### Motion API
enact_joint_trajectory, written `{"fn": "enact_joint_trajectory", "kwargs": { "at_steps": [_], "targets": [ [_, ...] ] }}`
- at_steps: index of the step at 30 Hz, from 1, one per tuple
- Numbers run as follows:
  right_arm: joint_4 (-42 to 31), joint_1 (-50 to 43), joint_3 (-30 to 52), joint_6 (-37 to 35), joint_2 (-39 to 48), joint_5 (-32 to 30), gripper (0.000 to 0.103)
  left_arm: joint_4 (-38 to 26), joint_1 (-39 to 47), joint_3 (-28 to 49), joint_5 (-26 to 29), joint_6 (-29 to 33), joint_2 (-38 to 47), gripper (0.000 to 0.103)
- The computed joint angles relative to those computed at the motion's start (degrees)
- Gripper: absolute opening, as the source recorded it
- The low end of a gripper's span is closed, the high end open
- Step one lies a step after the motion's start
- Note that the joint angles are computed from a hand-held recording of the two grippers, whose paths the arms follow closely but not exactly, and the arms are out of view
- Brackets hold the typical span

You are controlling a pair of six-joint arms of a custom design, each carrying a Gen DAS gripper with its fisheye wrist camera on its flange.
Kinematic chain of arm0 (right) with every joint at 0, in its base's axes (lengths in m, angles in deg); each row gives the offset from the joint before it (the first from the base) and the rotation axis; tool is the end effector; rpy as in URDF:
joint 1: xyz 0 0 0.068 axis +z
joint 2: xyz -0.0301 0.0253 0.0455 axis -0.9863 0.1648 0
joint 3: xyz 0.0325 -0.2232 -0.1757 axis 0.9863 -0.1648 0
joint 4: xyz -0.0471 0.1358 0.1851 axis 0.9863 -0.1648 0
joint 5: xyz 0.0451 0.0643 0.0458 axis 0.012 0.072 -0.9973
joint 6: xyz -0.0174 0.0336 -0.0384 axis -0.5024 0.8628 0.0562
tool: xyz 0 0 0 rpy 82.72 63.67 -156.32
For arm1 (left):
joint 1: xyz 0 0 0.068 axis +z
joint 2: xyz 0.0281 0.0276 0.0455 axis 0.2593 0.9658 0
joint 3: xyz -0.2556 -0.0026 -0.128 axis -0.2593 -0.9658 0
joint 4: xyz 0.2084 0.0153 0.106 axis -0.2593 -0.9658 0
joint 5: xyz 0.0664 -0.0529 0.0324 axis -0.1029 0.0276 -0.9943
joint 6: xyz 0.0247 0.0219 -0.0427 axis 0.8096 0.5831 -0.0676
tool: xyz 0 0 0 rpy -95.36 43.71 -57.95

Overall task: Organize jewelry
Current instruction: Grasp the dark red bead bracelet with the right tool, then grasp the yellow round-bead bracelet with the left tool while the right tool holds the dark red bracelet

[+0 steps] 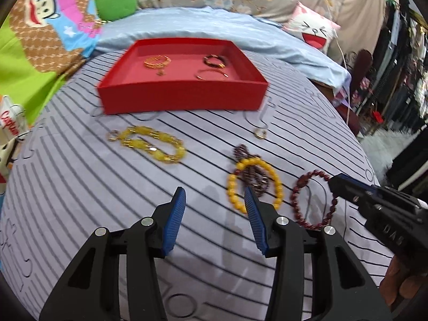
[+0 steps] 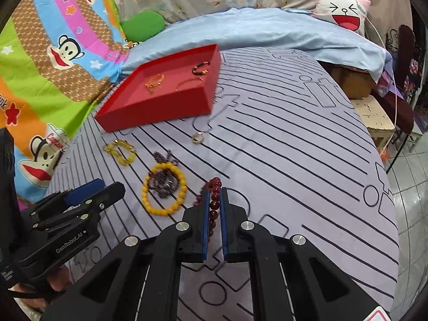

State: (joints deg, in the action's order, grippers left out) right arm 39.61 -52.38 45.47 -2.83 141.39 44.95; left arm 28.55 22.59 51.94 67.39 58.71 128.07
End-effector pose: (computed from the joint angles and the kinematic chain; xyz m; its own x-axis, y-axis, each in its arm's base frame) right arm 0.2806 0.1463 0.1539 -0.8094 0.0620 -0.5840 -0.0718 0.9765 0.2031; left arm 0.2841 0.0274 0.1330 -0.7856 0.0270 -0.6182 0.1515 0.9770 -0.1498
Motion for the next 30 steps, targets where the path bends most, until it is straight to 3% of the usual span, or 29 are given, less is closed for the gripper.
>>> {"fn": "enact_joint_trajectory", "kwargs": {
  "at_steps": [7, 11, 12, 13, 20, 24, 30],
  "targets": [
    [1.0, -0.7, -0.8, 0.0, 1.0, -0.6, 0.007, -0.4, -3.2, 2.7, -1.4, -1.0, 5.2, 0.042],
    [1.5, -0.3, -0.8, 0.1, 1.7, -1.0, 0.007, 0.4, -2.9, 2.7, -1.3, -1.0, 6.1, 0.024],
    [1.7, -0.4, -1.0, 0.2, 1.8, -1.1, 0.007, 0.0, -2.7, 2.9, -1.0, -0.9, 6.2, 0.012],
    [1.8, -0.4, -1.0, 0.3, 2.1, -1.3, 0.007, -0.5, -2.4, 3.2, -0.6, -0.8, 6.3, 0.010],
    [0.5, -0.9, -0.4, 0.2, 3.2, -3.0, 0.008, -0.1, -0.8, 1.6, 0.5, -0.8, 3.5, 0.007],
    [0.1, 0.2, 0.1, 0.3, 3.9, -1.9, 0.015, -0.2, 0.2, 1.0, 1.1, -0.6, 1.4, 0.007],
    [0.7, 1.0, 0.1, 0.4, 5.1, -0.1, 0.011, -2.4, 2.2, 1.1, 3.2, -0.6, -1.8, 0.007]
  ]
}}
